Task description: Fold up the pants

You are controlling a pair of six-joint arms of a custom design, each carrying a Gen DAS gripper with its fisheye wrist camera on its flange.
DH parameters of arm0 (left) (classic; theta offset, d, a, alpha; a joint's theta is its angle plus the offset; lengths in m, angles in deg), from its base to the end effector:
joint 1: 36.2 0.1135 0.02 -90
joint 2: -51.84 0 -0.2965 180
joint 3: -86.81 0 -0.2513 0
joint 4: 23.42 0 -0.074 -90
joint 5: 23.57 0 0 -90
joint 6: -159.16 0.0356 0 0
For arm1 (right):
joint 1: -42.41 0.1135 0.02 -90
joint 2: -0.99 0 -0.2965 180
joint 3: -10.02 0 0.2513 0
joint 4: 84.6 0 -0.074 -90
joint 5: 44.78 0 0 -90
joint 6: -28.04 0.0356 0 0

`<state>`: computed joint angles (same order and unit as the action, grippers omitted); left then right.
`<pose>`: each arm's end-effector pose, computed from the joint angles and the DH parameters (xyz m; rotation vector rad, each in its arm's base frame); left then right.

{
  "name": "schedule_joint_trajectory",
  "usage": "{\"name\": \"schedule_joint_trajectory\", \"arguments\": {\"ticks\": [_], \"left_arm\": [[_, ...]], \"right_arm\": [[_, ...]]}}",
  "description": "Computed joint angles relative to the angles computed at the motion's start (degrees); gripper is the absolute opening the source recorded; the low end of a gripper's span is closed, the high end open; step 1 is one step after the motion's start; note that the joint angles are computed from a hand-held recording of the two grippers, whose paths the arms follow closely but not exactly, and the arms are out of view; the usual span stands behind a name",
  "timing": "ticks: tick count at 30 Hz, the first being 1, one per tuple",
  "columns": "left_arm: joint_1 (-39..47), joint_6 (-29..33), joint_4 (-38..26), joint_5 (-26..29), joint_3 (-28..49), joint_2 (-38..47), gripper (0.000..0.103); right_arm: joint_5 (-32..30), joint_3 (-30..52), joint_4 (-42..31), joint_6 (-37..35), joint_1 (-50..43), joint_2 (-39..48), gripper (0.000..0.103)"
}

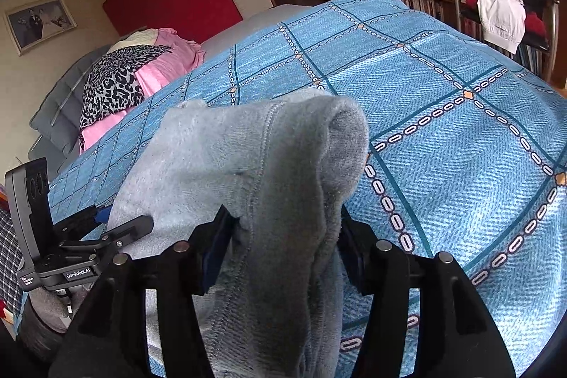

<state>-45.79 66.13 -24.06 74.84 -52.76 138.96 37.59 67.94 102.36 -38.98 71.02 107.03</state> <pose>0.2471 -0.0470 0.1465 0.2064 2.3948 -0.2787 0.3067 0.1727 0.1394 -0.1872 2.3526 0.6077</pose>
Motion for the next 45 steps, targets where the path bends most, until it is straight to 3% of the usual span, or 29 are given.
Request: {"name": "schedule_joint_trajectory", "arguments": {"ticks": [3,8,13,15,17,19,24,33,38,45], "left_arm": [[0.72,0.32,-1.42,-1.05,-2.9,-4.88,0.076],[-2.68,0.05,-5.02,-7.38,-8.0,-15.33,0.076],[-5.6,-1.61,-9.68,-7.97,-11.18,-20.98,0.076],[-7.84,-2.5,-9.21,-10.14,-12.64,-21.77,0.076],[-11.14,-4.29,-7.06,-13.7,-13.54,-20.54,0.077],[-11.05,-4.63,-4.43,-13.88,-14.4,-19.23,0.077],[-6.26,-5.02,-3.77,-9.03,-14.6,-18.03,0.085],[-22.13,-14.37,-13.75,-28.51,-14.43,-29.46,0.084],[-31.32,-20.58,-18.34,-38.74,-13.81,-31.55,0.088],[-38.08,-25.43,-20.43,-47.5,-13.93,-33.89,0.089]], "right_arm": [[6.22,-3.53,0.45,-0.46,2.04,-4.54,0.061],[19.12,-9.54,-0.99,-2.43,8.83,-12.66,0.062],[25.14,-9.61,-7.84,0.36,12.95,-12.05,0.063],[27.48,-9.89,-7.62,0.84,13.79,-10.36,0.068],[26.26,-10.16,-6.19,1.43,12.86,-8.48,0.069],[23.67,-10.95,-4.03,2.08,11.09,-7.46,0.073],[19.87,-14.19,1.59,3.43,8.65,-7.46,0.078],[28.77,-19.03,-1.05,11.58,18.83,-16.72,0.081],[38.61,-20.06,1.4,14.99,27.22,-16.23,0.089],[47.32,-21.22,4.5,19.22,31.88,-14.61,0.089]]}}
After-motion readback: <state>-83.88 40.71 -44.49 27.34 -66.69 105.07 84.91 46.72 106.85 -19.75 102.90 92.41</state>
